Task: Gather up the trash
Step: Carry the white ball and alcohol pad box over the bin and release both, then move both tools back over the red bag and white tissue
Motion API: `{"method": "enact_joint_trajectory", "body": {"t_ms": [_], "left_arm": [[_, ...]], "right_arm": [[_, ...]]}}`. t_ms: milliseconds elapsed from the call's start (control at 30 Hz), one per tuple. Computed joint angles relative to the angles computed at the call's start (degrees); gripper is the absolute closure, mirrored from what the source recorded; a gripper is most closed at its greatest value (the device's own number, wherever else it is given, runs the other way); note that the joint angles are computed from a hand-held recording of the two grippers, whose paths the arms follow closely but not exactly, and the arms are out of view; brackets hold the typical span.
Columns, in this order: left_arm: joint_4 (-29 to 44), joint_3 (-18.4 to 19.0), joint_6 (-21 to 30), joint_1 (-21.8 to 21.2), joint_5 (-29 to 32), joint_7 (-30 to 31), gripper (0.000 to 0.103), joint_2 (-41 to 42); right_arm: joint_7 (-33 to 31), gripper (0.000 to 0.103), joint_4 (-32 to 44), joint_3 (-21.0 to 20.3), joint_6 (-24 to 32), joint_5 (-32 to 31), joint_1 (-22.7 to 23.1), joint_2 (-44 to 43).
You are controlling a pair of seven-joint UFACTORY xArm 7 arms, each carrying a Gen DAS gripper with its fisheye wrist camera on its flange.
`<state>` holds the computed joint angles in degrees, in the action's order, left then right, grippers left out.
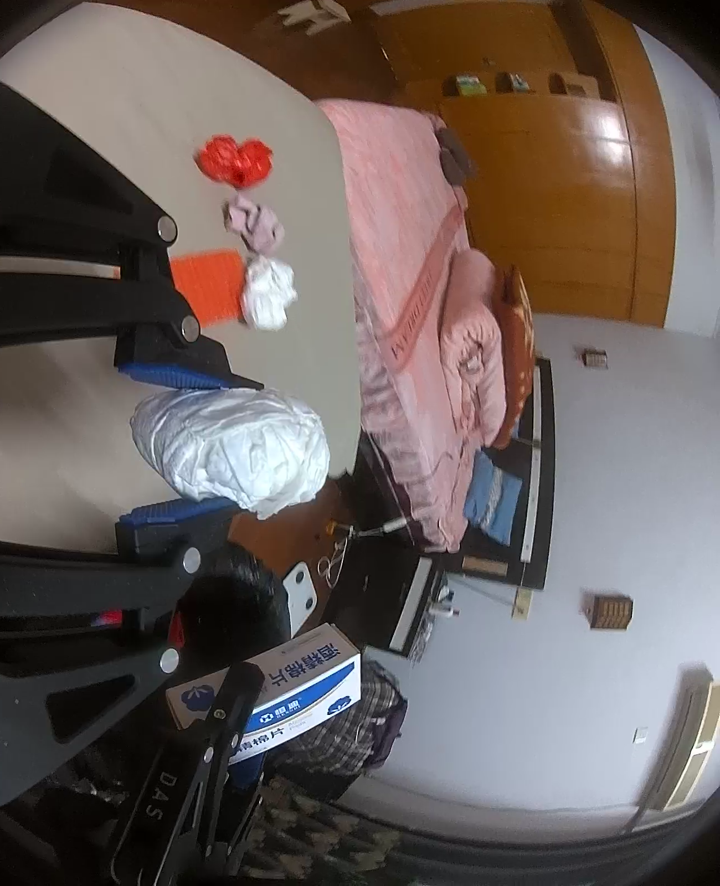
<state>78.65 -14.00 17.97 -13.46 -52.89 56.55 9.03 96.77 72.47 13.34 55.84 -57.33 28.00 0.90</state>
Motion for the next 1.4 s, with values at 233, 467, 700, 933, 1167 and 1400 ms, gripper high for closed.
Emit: {"method": "enact_joint_trajectory", "body": {"t_ms": [233,467,700,933,1167,1400], "left_arm": [[1.5,-1.7,1.7,-2.0,-1.6,1.9,0.07,0.8],[3.1,-3.2,2.9,-4.1,-2.3,2.8,0.07,2.0],[5.3,-4.9,3.6,-6.4,-0.8,2.9,0.07,4.4],[8.5,-6.3,4.9,-8.3,3.0,0.0,0.07,7.8],[11.7,-7.5,7.6,-9.0,7.7,-4.2,0.059,11.1],[12.7,-7.9,8.5,-7.5,7.1,-5.2,0.035,11.7]], "right_arm": [[2.4,0.049,-7.9,1.3,2.7,1.9,-2.3,-7.0],[3.8,0.049,-14.9,3.5,3.9,4.5,-5.9,-13.3],[4.2,0.049,-20.9,5.1,3.8,7.2,-9.2,-18.7],[4.2,0.049,-25.1,6.4,2.6,9.1,-11.9,-22.3],[4.2,0.045,-28.6,7.0,0.6,11.0,-14.0,-24.4],[5.4,0.012,-28.8,8.7,2.5,11.0,-14.9,-24.6]]}}
